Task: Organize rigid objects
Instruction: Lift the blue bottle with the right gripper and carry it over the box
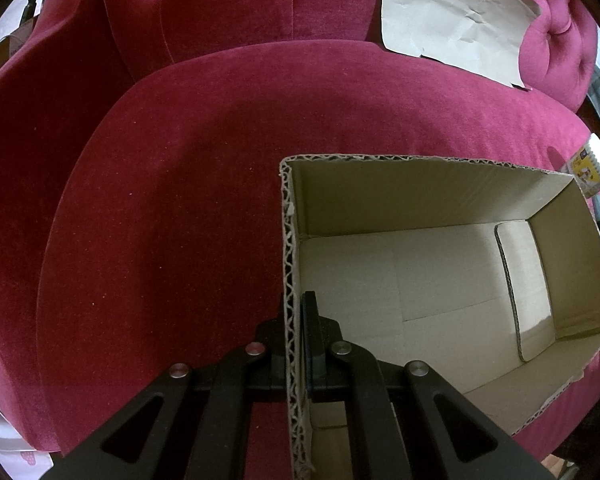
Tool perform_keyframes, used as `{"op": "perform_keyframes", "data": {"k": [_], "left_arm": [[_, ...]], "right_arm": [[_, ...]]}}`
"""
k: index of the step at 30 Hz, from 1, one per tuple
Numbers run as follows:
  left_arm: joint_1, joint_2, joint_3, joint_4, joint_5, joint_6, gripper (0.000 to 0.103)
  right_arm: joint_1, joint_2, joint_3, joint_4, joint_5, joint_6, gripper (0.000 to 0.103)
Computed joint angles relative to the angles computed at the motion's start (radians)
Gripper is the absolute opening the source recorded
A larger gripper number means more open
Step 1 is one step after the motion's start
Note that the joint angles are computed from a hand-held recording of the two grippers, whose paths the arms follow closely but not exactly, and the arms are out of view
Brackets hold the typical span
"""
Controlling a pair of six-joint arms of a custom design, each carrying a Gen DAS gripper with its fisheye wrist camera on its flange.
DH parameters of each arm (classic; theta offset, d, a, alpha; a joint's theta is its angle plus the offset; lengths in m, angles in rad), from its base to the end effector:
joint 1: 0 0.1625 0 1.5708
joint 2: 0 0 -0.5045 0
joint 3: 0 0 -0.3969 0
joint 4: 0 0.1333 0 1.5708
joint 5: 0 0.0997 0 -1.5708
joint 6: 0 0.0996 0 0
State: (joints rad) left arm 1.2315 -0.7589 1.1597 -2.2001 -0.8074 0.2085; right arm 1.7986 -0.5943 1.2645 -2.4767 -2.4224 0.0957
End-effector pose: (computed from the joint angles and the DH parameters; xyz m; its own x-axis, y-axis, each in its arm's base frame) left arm -0.0906 -0.8640 0.3073 -0.6504 0.2809 -0.7057 0.4690 0.8794 -0.0822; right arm 0.2469 -0.8064 0.1579 -0.6993 0.1128 0.7059 -0.1535 0.9408 -0.3024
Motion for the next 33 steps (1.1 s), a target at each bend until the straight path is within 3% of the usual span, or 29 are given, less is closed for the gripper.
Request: {"op": "perform_keyframes", "data": {"k": [12, 33], "left_arm": [[0.0, -0.001, 0.005, -0.006, 0.002, -0.003, 0.004], [0.0, -0.003, 0.008, -0.009, -0.001, -0.006, 0.004]], "right_arm": [[0.031, -0.027, 0.039, -0.025, -0.006, -0.001, 0.027], [0.11, -0.001, -0.046, 0.088, -0.015, 0.062, 0.027]]}}
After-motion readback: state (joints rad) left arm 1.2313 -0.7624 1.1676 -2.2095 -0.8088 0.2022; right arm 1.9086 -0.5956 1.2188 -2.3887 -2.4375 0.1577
